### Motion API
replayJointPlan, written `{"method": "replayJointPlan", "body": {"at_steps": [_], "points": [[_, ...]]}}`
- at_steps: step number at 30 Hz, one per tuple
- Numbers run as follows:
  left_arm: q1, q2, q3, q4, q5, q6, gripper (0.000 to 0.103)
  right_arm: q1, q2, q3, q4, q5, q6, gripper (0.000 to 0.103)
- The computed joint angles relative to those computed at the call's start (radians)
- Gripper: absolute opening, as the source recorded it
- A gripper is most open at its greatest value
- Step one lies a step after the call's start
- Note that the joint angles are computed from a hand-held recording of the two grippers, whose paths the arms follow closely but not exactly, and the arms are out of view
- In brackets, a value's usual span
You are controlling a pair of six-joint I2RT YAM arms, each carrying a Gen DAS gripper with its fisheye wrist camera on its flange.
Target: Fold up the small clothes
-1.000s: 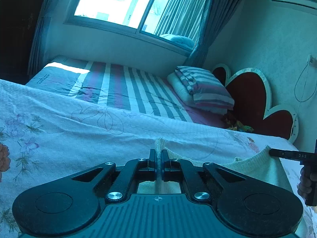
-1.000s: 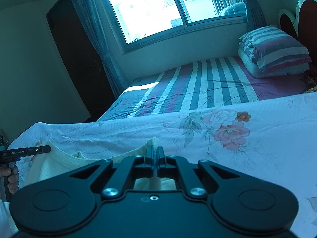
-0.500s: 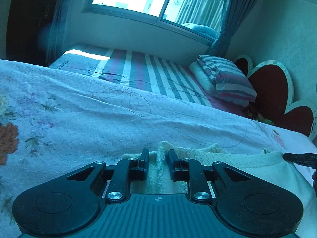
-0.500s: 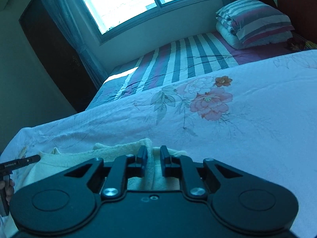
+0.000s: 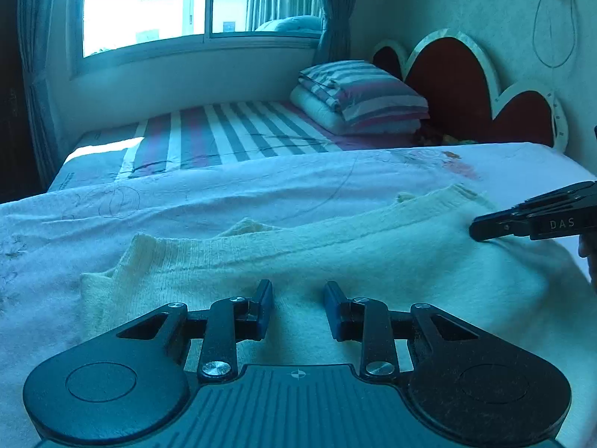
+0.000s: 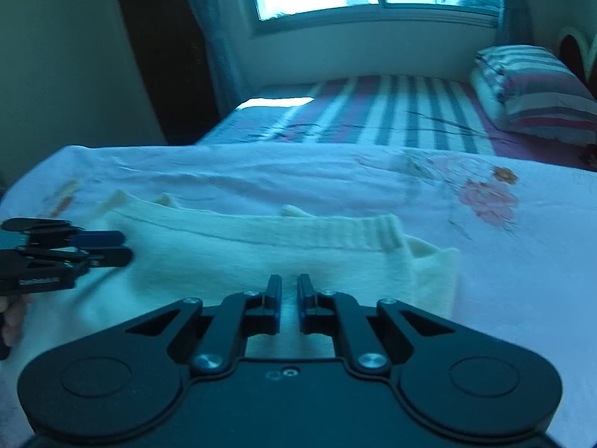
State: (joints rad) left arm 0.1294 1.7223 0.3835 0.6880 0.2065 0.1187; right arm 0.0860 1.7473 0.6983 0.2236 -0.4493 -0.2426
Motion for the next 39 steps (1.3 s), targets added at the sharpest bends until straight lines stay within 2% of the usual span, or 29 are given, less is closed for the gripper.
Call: {"method": "replayJointPlan", "body": {"at_steps": [1, 3, 8, 9, 10, 11, 12, 13, 14, 16, 18, 21, 24, 27, 28, 30, 31, 33, 34, 35, 36, 37, 39], "points": [[0.009, 0.026, 0.013, 0.021, 0.008, -0.007, 0.035, -0.011, 0.033, 0.013, 0.024, 0.001, 0.009, 0.000], [0.025, 0.055, 0.041, 0.021, 0.024, -0.045, 0.037, -0.054, 0.078, 0.027, 0.051, -0.050, 0.037, 0.000], [0.000, 0.035, 0.051, -0.015, -0.017, -0.082, 0.038, -0.062, 0.045, 0.021, 0.022, -0.037, 0.027, 0.000], [-0.004, 0.014, 0.041, -0.024, -0.024, -0.086, 0.038, -0.066, 0.027, 0.008, 0.026, -0.035, 0.025, 0.005], [-0.014, 0.007, 0.037, -0.026, -0.050, -0.069, 0.041, -0.069, 0.011, -0.008, 0.040, -0.026, 0.022, 0.011], [-0.033, 0.011, 0.034, -0.027, -0.103, -0.052, 0.054, -0.067, 0.014, -0.011, 0.048, 0.003, 0.016, 0.011], [-0.045, 0.035, 0.047, -0.021, -0.135, -0.051, 0.059, -0.069, 0.039, 0.007, 0.041, 0.023, 0.022, 0.008], [-0.043, 0.032, 0.060, -0.045, -0.136, -0.060, 0.059, -0.079, 0.048, 0.021, 0.030, 0.008, 0.041, 0.008], [-0.046, 0.010, 0.071, -0.087, -0.144, -0.075, 0.060, -0.077, 0.039, 0.039, -0.012, 0.014, 0.061, 0.008], [-0.045, -0.080, 0.041, -0.116, -0.121, -0.103, 0.060, -0.062, -0.028, 0.019, -0.038, 0.022, 0.077, 0.018], [-0.064, -0.204, -0.025, -0.130, -0.117, -0.106, 0.060, -0.058, -0.128, -0.050, -0.027, -0.016, 0.069, 0.018], [-0.134, -0.337, -0.131, -0.144, -0.095, -0.173, 0.060, -0.017, -0.265, -0.153, -0.065, -0.070, 0.044, 0.018], [-0.283, -0.241, -0.145, -0.084, -0.212, -0.204, 0.060, 0.096, -0.272, -0.230, -0.018, -0.028, 0.038, 0.019], [-0.309, -0.143, -0.133, -0.023, -0.268, -0.216, 0.060, 0.175, -0.234, -0.291, 0.099, 0.112, 0.029, 0.018], [-0.286, -0.171, -0.142, -0.043, -0.250, -0.219, 0.060, 0.153, -0.240, -0.308, 0.124, 0.121, 0.033, 0.017], [-0.239, -0.250, -0.177, -0.093, -0.300, -0.177, 0.060, 0.065, -0.267, -0.317, 0.111, 0.120, 0.021, 0.016], [-0.180, -0.274, -0.198, -0.103, -0.284, -0.151, 0.060, 0.021, -0.275, -0.314, 0.102, 0.125, 0.006, 0.016], [-0.006, -0.311, -0.237, -0.108, -0.142, -0.087, 0.060, -0.110, -0.267, -0.288, 0.050, 0.067, -0.041, 0.014], [0.046, -0.331, -0.238, -0.135, -0.119, -0.049, 0.060, -0.146, -0.264, -0.270, 0.017, 0.041, -0.053, 0.014], [0.058, -0.368, -0.236, -0.179, -0.135, -0.034, 0.060, -0.169, -0.267, -0.251, -0.028, 0.027, -0.066, 0.014], [0.063, -0.437, -0.221, -0.273, -0.159, -0.047, 0.060, -0.166, -0.293, -0.246, -0.060, 0.042, -0.055, 0.015], [0.062, -0.527, -0.226, -0.348, -0.155, -0.075, 0.060, -0.159, -0.342, -0.258, -0.083, 0.053, -0.027, 0.023], [0.019, -0.770, -0.267, -0.508, -0.139, -0.142, 0.060, -0.161, -0.482, -0.308, -0.144, -0.030, -0.016, 0.025]]}}
